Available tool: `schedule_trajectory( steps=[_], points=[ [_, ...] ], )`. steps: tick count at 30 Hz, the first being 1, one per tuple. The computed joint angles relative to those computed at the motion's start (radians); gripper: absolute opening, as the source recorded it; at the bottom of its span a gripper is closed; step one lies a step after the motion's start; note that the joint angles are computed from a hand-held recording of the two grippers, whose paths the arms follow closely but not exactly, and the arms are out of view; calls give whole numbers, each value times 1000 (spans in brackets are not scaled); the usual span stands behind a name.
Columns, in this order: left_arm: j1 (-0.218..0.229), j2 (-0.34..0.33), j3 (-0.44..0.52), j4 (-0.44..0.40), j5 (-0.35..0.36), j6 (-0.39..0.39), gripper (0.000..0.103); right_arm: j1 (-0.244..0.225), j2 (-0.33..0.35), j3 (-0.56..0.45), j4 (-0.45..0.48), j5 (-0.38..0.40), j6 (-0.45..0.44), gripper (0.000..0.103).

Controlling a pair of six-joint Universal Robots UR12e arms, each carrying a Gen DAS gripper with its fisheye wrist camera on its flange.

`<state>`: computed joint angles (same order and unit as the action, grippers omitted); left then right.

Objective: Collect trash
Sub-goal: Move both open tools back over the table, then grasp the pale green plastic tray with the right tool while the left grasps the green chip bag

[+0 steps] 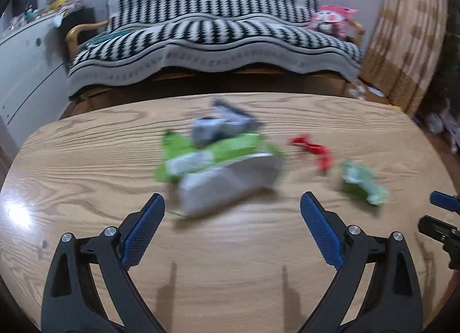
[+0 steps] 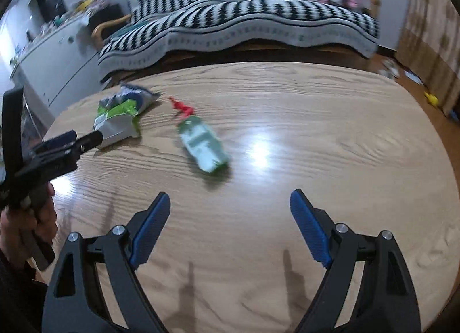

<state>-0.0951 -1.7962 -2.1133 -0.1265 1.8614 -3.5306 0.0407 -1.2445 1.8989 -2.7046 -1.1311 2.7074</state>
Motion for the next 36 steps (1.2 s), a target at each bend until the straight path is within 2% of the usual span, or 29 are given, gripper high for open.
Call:
schedule_trajectory(
  steps=[5, 10, 13, 14, 16, 17, 19, 21, 22, 25, 29, 31, 33, 34, 35, 36],
  points=[
    [51, -12, -12, 12, -53, 1, 92, 52, 70, -58, -11, -43, 4, 82],
    [77, -38, -9, 42, -159, 18, 92, 77, 115, -93, -23, -74, -1, 82],
    [68, -45, -9, 59, -249, 62, 92, 85, 134, -112, -12, -71, -24, 82],
    [65, -39, -15, 72, -305, 101, 92, 85, 137, -115, -4, -69, -36, 82],
    [55, -26, -25, 83, -351, 161, 92, 84, 140, -119, -5, -73, -53, 83],
    [47, -19, -29, 84, -347, 188, 92, 84, 143, -122, -5, -74, -59, 83],
    [27, -5, -32, 83, -278, 236, 92, 83, 146, -128, 3, -71, -66, 83],
    [18, -6, -31, 93, -176, 252, 92, 87, 149, -130, 0, -72, -80, 83],
    [21, -6, -28, 78, -157, 240, 92, 88, 147, -127, -2, -74, -86, 83],
    [54, -6, -31, 49, -170, 181, 92, 97, 146, -123, -13, -90, -108, 83],
    [58, -39, -8, 50, -150, 191, 92, 110, 148, -119, -30, -105, -125, 83],
    [62, -50, 5, 31, -173, 182, 92, 114, 149, -121, -31, -105, -117, 81],
    [49, -61, 19, 18, -136, 180, 92, 117, 149, -118, -48, -106, -102, 71],
    [48, -63, 24, 13, -122, 180, 90, 116, 148, -116, -53, -104, -95, 60],
    [48, -66, 29, 14, -117, 173, 82, 116, 146, -115, -55, -104, -92, 47],
    [53, -65, 28, 14, -139, 160, 77, 115, 143, -113, -51, -101, -91, 38]
  ],
)
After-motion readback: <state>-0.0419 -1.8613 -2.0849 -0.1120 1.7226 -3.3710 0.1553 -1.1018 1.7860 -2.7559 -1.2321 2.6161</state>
